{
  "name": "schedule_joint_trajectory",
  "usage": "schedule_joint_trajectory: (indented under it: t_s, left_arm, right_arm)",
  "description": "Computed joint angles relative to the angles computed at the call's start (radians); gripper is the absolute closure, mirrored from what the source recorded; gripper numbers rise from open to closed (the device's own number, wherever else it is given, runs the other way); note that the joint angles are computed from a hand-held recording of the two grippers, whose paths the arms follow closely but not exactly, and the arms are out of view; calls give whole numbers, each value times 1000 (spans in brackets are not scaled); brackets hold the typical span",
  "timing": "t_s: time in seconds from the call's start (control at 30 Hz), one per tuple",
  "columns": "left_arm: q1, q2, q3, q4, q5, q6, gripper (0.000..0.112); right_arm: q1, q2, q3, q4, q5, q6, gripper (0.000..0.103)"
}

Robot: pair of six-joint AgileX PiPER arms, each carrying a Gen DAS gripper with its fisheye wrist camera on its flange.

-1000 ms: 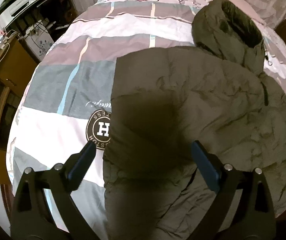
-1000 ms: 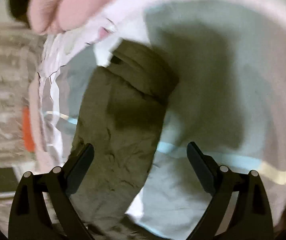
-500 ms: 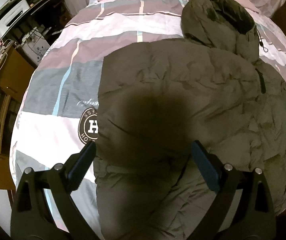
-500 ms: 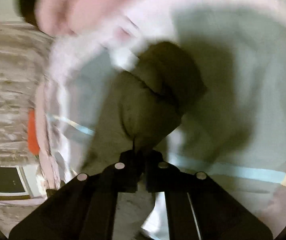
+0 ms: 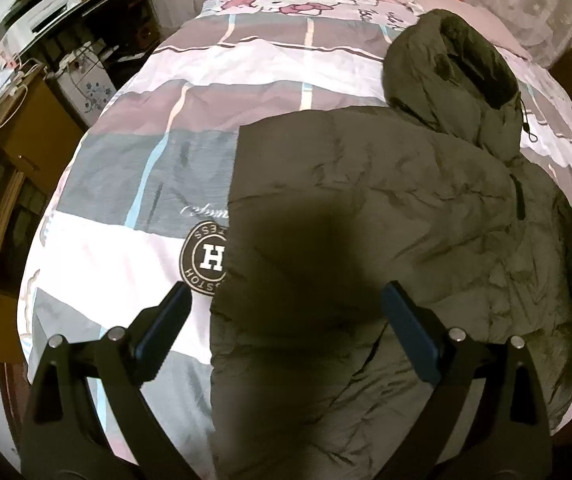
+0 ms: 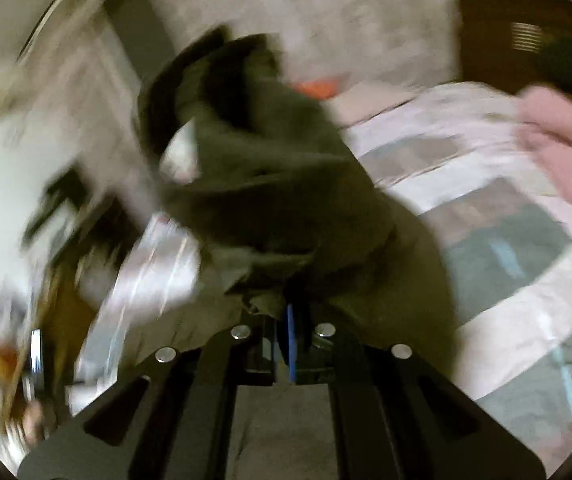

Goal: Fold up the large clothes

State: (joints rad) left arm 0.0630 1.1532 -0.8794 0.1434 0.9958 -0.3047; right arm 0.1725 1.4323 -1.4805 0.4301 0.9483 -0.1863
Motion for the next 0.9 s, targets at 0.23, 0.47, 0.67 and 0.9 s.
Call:
schedule_joint_trajectory:
  t_s: [0.23, 0.47, 0.67, 0.9]
  left_arm:
    - [43, 16, 10, -16, -15, 30, 15]
    - [2, 41, 31, -140, -38, 124, 14]
    - [-123, 125, 63, -357, 18, 222, 14]
    - [-259, 285, 134, -515, -66, 272, 67]
  right_arm:
    - [403, 194, 42, -131, 118, 82, 72]
    - [248, 67, 99, 38, 66, 38, 17]
    - [-36, 31, 66, 27, 99, 224, 16]
    - [-231, 50, 119, 161, 156, 175, 16]
